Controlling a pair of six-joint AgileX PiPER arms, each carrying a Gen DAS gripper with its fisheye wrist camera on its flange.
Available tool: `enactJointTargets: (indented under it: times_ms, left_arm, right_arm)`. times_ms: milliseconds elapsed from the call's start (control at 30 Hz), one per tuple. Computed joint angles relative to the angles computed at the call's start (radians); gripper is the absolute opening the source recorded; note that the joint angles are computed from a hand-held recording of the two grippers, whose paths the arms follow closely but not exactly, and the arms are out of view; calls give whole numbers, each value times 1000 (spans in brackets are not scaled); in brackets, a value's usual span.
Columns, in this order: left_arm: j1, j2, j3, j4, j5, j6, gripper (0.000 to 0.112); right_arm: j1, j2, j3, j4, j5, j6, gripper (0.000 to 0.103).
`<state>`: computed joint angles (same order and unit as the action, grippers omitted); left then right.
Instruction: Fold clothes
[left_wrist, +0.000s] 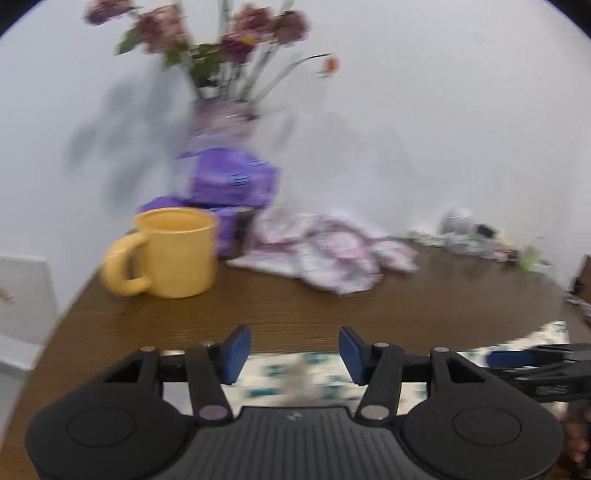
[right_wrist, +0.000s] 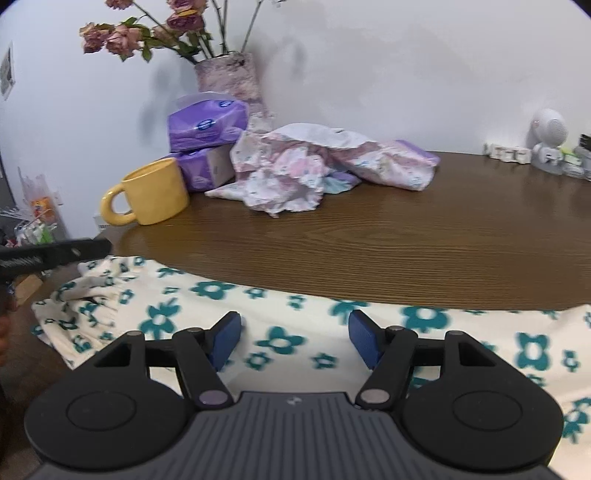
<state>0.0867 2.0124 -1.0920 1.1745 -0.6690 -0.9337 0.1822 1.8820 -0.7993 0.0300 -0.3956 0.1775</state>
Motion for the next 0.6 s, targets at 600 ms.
enactJointTargets:
  times_ms: [600]
  left_arm:
    - [-74, 44, -47, 195, 95, -158, 53]
  right_arm:
    - [-220, -79, 137, -18, -23, -139, 65]
